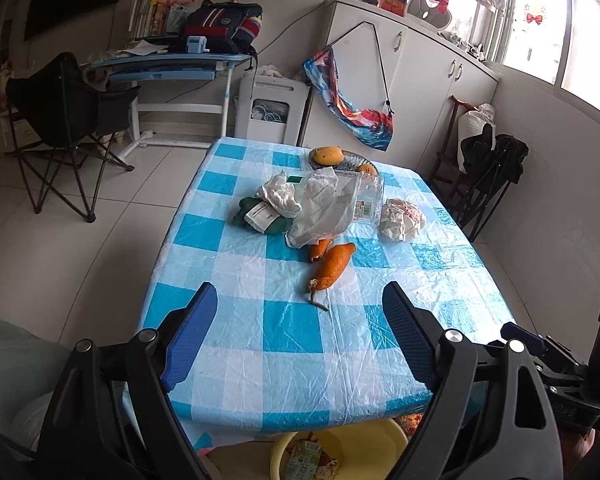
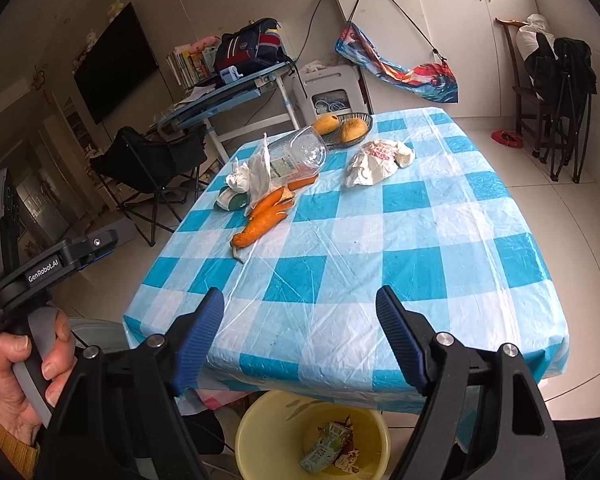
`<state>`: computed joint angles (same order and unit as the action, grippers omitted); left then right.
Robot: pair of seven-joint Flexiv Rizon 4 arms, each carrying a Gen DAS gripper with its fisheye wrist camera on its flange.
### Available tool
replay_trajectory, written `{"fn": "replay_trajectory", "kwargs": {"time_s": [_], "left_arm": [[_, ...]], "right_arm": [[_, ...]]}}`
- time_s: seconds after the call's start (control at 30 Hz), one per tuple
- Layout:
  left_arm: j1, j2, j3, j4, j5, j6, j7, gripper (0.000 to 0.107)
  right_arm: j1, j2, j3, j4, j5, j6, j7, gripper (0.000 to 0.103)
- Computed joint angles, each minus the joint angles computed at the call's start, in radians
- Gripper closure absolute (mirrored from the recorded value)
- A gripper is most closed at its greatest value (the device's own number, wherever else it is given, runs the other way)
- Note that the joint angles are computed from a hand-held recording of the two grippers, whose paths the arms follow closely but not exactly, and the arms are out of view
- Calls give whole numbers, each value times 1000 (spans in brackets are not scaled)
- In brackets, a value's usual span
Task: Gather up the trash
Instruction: 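Move both open tools back over the table toward the remaining trash, then grasp the orange peel with the left tool while the right tool grasps the white tissue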
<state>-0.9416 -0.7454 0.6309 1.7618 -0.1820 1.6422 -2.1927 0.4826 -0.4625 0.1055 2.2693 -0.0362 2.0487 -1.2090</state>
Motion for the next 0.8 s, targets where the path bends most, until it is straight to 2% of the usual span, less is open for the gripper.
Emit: {"fn": "replay_trajectory", "kwargs": {"time_s": [0.1,0.27,0.47,0.53,0.57,0.6,0.67,0.8], "left_arm": [[22,-11,-8,-38,10,-26,16,26],[72,-33,-41,-108,56,-71,20,26],[154,-58,-114,-177,109,-130,-5,26],[187,-66,-151,-192,122,-149,-12,26],[203,-70,-169,-203,129,-165,-14,26],[216,-76,-181,-215,136,-181,-17,26],[235,-86,-196,-239,153,-202,-29,26],[272,-105,-230,-290,197,-235,-38,26]], "right_arm": [[33,12,-50,-46,-9,-62,-40,28],[15,-21,-65,-138,-62,-124,-72,28],[-196,-127,120,-218,-206,-91,-16,28],[-275,-167,192,-244,-272,-102,33,34],[-320,-187,234,-261,-317,-117,57,41],[-357,-206,270,-278,-359,-130,75,45],[-398,-235,313,-306,-424,-136,92,52],[-424,-277,352,-362,-522,-166,101,56]]}}
